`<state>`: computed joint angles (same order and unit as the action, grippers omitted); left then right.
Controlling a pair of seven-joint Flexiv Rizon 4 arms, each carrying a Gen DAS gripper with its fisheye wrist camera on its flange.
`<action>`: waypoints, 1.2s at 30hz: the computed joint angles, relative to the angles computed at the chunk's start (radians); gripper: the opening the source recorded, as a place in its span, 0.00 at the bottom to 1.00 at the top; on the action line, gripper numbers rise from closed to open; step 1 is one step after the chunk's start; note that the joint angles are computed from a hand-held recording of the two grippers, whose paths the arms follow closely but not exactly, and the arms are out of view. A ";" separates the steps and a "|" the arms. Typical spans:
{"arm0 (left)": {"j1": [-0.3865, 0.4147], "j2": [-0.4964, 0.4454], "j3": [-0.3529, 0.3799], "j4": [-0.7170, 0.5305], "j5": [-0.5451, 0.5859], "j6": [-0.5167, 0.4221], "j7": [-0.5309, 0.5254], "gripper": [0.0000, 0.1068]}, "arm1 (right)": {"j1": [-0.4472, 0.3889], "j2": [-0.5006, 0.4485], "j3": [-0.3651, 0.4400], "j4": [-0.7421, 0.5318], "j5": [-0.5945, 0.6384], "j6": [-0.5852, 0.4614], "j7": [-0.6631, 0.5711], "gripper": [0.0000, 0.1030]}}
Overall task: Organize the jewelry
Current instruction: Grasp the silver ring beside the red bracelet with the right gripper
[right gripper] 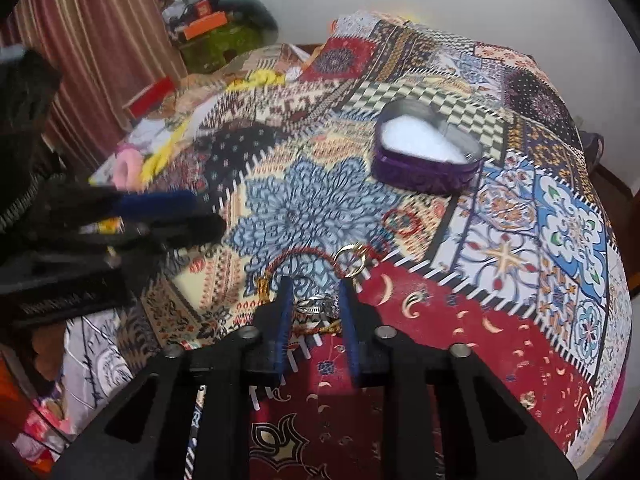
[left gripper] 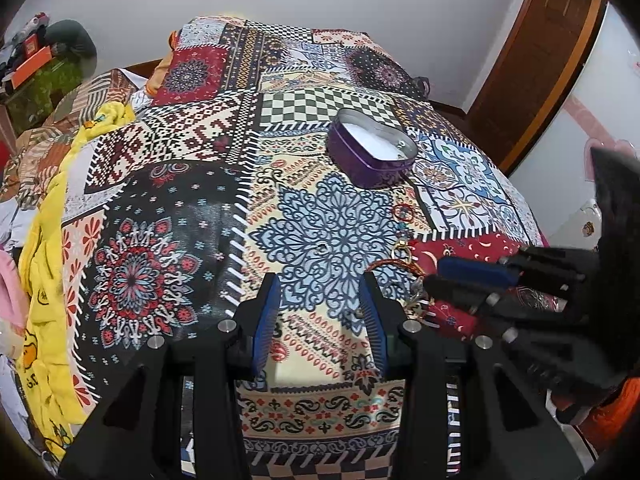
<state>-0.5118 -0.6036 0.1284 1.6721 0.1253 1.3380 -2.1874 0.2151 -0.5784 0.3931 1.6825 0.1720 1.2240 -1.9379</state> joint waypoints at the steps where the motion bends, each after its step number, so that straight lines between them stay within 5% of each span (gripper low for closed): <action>1: 0.001 -0.002 -0.004 -0.004 -0.001 -0.002 0.003 0.37 | -0.006 0.003 0.003 -0.002 0.006 0.003 -0.001 0.15; 8: 0.037 -0.030 -0.077 -0.025 -0.048 0.009 0.089 0.37 | -0.001 0.032 -0.033 0.032 -0.017 0.071 0.034 0.15; 14: 0.016 -0.038 -0.049 -0.021 -0.068 0.008 0.080 0.37 | -0.069 0.018 0.031 -0.029 0.040 -0.082 -0.004 0.18; 21: 0.004 -0.008 -0.004 0.038 -0.061 0.031 0.019 0.37 | -0.015 0.007 0.008 -0.042 0.063 -0.126 -0.055 0.20; 25: 0.021 0.011 -0.010 0.077 -0.064 0.046 0.009 0.37 | 0.006 -0.006 0.000 -0.060 0.074 -0.145 -0.071 0.35; 36: 0.038 0.007 -0.035 0.094 -0.095 0.081 0.036 0.37 | 0.056 -0.020 -0.054 -0.043 -0.007 -0.104 -0.004 0.34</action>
